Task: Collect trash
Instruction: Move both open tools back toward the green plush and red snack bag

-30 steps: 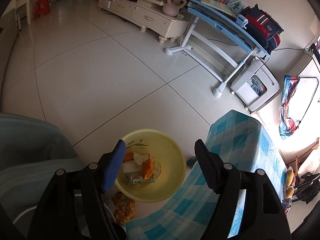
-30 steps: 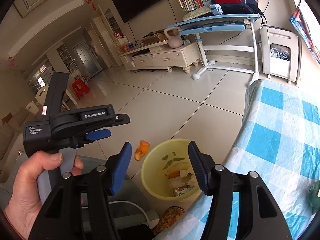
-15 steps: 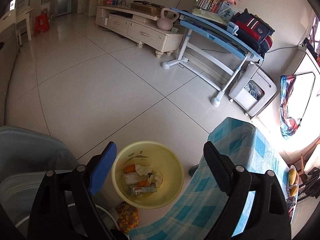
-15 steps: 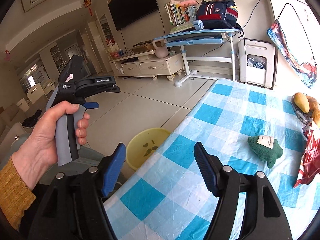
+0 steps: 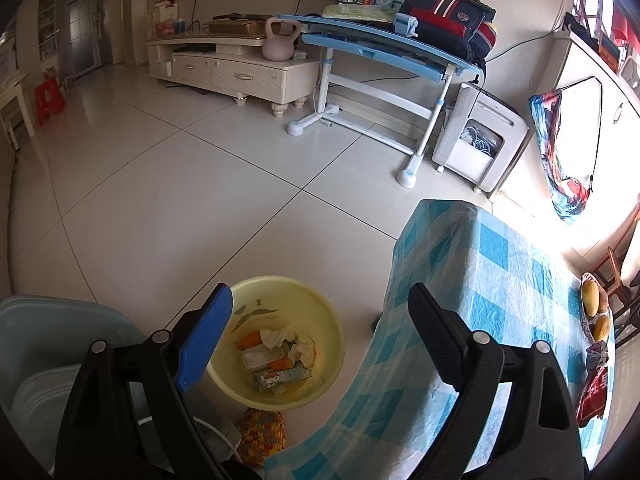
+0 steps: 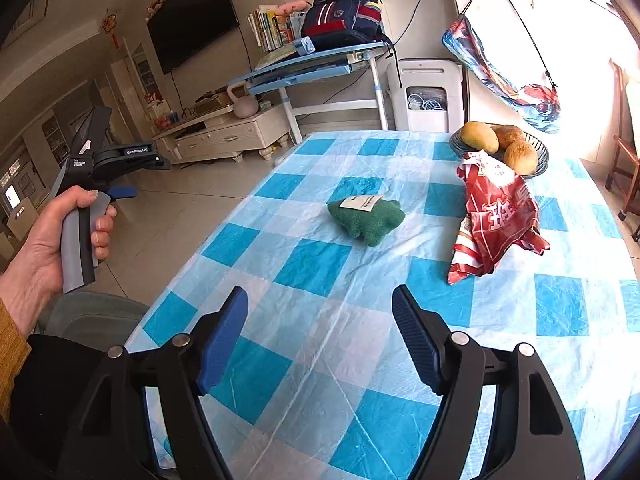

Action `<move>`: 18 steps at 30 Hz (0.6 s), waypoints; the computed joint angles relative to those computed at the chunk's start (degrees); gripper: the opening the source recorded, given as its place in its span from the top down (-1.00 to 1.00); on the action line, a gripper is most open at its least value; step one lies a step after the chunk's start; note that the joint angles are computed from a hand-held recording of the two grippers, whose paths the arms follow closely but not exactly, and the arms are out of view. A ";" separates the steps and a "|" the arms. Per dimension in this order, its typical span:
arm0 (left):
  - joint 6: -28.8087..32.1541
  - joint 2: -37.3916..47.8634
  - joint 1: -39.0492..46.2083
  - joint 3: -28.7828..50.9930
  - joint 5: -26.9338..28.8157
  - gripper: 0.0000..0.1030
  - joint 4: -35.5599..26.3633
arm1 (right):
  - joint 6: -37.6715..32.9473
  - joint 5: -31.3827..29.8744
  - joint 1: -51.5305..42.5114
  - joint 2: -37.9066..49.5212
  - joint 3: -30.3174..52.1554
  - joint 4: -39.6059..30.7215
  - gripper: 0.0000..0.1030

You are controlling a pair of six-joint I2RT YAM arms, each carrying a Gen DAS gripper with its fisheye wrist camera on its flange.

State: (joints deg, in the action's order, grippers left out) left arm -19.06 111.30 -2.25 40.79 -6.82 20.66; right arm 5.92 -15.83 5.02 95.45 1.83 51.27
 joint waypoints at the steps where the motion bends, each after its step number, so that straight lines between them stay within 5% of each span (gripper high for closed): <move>1: -0.09 -0.03 -0.98 0.29 -0.49 -0.68 -0.41 | -1.15 -0.70 -2.26 -0.44 0.04 -0.88 -0.39; 8: -0.46 0.34 -7.62 2.32 -2.97 -0.68 -2.54 | -8.33 -3.54 -15.74 -1.83 4.61 -9.26 -0.45; 18: 2.39 4.04 -19.51 7.65 -7.20 -0.69 -6.30 | -14.14 -1.50 -20.68 7.51 17.63 -16.12 -0.47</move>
State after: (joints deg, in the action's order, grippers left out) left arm -16.66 115.35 -21.76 48.44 -14.02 14.36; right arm -8.22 -17.33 -15.66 102.96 19.46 35.15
